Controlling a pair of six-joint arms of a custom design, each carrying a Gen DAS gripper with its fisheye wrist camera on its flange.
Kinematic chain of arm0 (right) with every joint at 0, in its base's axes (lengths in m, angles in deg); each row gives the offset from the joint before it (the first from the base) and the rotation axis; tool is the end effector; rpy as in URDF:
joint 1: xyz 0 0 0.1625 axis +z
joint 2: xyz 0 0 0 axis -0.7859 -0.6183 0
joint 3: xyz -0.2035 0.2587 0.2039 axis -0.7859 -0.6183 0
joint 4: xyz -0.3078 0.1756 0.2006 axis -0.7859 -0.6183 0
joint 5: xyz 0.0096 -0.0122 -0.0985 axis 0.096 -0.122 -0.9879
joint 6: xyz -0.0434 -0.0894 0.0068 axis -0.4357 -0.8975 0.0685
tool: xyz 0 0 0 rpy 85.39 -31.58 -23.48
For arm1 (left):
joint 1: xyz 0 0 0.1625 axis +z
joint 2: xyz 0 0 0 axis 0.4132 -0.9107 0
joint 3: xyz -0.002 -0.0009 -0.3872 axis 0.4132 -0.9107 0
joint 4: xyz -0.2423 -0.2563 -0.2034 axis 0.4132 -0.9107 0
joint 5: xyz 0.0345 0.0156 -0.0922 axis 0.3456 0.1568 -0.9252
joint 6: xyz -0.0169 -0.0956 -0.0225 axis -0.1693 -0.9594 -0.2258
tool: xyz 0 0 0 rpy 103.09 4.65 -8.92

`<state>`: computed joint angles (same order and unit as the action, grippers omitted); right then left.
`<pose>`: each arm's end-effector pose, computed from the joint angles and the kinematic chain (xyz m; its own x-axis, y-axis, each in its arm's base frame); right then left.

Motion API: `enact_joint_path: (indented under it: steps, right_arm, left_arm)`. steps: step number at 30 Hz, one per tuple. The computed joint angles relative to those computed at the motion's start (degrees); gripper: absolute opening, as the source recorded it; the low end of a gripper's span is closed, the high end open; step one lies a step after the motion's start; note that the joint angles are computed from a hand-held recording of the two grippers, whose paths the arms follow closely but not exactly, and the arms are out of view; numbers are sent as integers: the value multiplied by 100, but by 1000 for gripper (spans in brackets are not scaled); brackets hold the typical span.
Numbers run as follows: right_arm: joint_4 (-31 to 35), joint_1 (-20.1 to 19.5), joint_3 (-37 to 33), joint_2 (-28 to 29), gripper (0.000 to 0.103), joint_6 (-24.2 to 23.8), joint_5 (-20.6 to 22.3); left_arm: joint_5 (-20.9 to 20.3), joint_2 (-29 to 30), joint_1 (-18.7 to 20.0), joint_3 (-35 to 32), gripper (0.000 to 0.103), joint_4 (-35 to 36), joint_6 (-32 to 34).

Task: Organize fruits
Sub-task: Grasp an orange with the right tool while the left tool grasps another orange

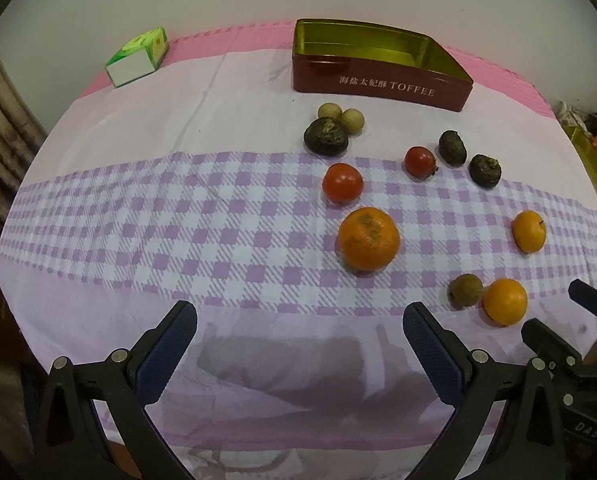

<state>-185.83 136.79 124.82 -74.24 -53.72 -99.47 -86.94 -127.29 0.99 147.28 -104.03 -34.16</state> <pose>0.0413 -0.3900 0.4022 -0.7096 -0.0433 0.7033 -0.3296 0.9025 -0.2771 -0.4535 -0.4332 -0.0188 -0.7002 0.1301 -0.7020 0.3824 0.8986 -0.2149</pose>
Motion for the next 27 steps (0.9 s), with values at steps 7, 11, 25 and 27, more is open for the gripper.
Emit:
enact_joint_path:
  steps: [7, 11, 25, 27]
  right_arm:
    - [264, -47, -55, 97, 72, 52, -2]
    - [334, -59, -105, 226, 67, 28, -41]
    - [374, -48, -196, 649, 41, -93, -83]
    - [311, -44, -177, 688, 38, -111, -89]
  left_arm:
    - [-77, 51, 65, -49, 101, 3, 31]
    - [-123, 83, 114, -77, 97, 7, 64]
    - [-131, 354, 270, -320, 93, -83, 510]
    - [-140, 413, 291, -378, 93, -137, 630]
